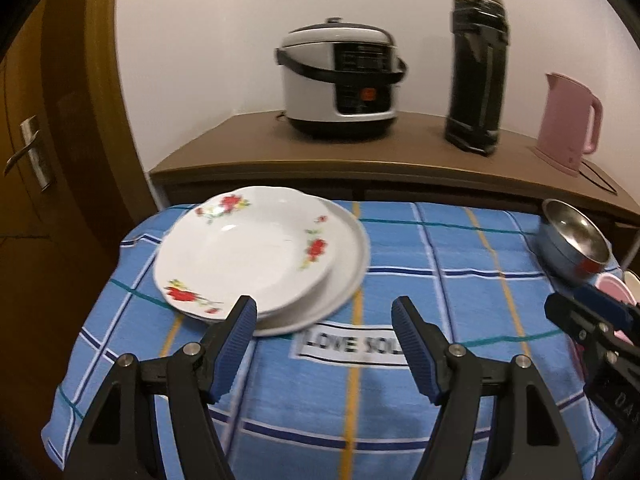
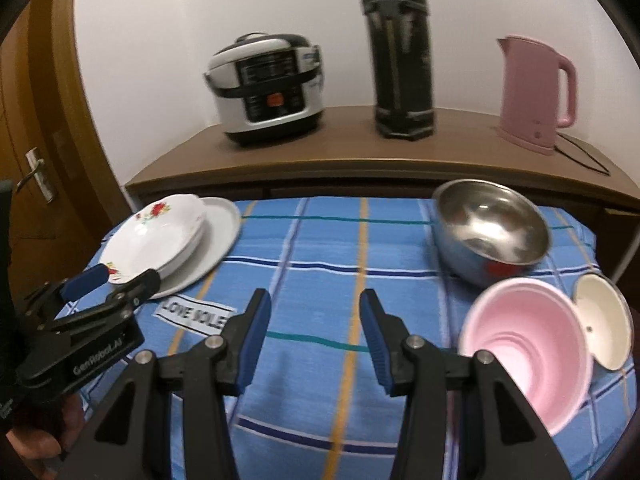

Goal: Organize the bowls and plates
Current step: 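Withdraw both grippers and move them toward the pink-and-red bowl, then close both grippers on the rim of the pink-and-red bowl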

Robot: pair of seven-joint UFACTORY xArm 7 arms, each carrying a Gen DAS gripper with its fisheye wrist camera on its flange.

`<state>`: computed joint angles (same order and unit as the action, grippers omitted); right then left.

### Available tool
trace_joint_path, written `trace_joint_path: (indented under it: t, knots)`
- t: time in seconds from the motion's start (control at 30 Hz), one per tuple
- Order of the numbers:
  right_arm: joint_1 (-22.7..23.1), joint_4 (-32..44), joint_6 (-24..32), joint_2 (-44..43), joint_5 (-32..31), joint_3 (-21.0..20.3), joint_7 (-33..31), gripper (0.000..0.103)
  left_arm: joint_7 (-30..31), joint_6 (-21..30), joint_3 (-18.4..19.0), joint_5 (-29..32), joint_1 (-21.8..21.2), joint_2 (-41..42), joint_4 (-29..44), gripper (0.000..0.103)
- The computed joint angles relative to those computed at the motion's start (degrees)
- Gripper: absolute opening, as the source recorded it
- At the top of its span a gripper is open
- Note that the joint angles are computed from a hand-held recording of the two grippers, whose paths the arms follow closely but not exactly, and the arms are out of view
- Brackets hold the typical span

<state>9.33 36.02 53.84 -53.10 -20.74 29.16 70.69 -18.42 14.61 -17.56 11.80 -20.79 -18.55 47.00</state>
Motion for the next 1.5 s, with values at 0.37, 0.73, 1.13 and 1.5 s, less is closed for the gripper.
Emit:
trace_joint_path:
  t: [0.37,0.73,1.13,1.5]
  knots:
    - [0.28,0.19,13.09,-8.94,0.33,0.67,-2.28,0.047,2.49,1.68,-0.56,-3.77,-5.44,-1.44,0.63,0.072]
    - [0.35,-1.37,18.85,-16.39,2.53,0.38,-3.80,0.047,3.55,2.67,-1.74,-5.81,-8.71,-1.85,1.43,0.072]
    - [-0.11,-2.93,30.03,-29.14,4.91,0.03,-7.76,0.047,5.85,3.39,-2.44,-8.12,-12.47,-0.33,2.85,0.072]
    - [-1.74,-5.14,36.20,-40.39,7.33,-1.06,-12.43,0.047,7.39,3.83,-2.88,-9.23,-14.44,1.96,4.68,0.072]
